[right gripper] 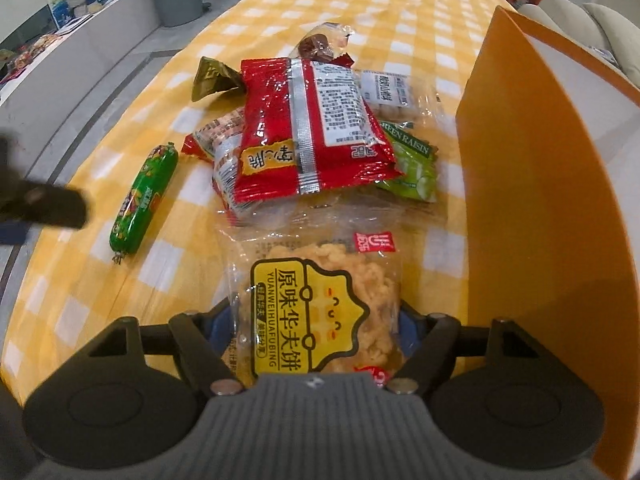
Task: Organize snacks
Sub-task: 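Grasp the yellow-label biscuit bag with the right gripper while the left tool approaches the green sausage, then grasp the green sausage with the left gripper and lift it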
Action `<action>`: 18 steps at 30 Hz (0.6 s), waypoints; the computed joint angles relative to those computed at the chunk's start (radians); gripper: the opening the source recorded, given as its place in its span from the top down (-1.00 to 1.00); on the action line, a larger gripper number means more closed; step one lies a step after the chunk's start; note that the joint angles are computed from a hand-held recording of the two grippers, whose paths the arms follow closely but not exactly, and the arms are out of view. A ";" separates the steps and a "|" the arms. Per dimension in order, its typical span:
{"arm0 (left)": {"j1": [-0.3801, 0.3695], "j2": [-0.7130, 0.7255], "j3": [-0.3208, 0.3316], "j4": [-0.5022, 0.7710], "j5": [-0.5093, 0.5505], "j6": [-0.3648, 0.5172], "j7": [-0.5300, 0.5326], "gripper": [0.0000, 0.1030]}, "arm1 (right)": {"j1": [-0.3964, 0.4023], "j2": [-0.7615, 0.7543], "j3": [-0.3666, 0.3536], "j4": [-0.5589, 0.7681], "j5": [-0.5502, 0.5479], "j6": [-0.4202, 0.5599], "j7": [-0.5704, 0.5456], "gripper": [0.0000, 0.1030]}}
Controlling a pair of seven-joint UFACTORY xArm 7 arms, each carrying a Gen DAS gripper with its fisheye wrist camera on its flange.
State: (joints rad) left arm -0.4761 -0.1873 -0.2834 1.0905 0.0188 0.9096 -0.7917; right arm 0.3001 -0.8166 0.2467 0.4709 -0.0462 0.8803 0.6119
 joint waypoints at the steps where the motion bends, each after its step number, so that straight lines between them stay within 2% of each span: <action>1: 0.000 0.029 0.001 0.022 -0.004 0.005 0.003 -0.54 | 0.002 -0.003 -0.003 -0.002 0.001 -0.001 -0.003 -0.45; 7: -0.014 0.147 0.000 0.112 0.104 0.046 -0.024 -0.52 | 0.010 -0.010 -0.013 -0.006 0.006 0.000 -0.028 -0.45; 8: -0.017 0.159 0.005 0.118 0.098 0.046 -0.012 -0.45 | 0.012 -0.012 -0.015 -0.007 0.008 0.001 -0.033 -0.45; 11: -0.028 0.188 0.014 0.138 0.097 0.061 0.005 -0.05 | 0.013 -0.012 -0.018 -0.007 0.012 0.002 -0.044 -0.45; 14: -0.040 0.200 0.016 0.141 0.110 0.055 0.018 0.11 | 0.012 -0.007 -0.022 -0.005 0.016 -0.001 -0.057 -0.45; 16: -0.049 0.205 0.015 0.149 0.130 0.060 0.021 0.29 | 0.012 -0.006 -0.026 -0.005 0.020 -0.002 -0.065 -0.45; 17: -0.052 0.207 0.015 0.151 0.130 0.061 0.023 0.47 | 0.012 -0.005 -0.027 -0.005 0.021 -0.003 -0.069 -0.45; 18: -0.057 0.208 0.014 0.156 0.145 0.067 0.011 0.51 | 0.011 -0.006 -0.027 -0.005 0.023 -0.003 -0.070 -0.45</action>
State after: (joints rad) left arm -0.5334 0.0212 -0.2691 1.2464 0.1639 0.9769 -0.7810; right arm 0.3112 -0.8226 0.2201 0.4660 -0.0229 0.8771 0.5415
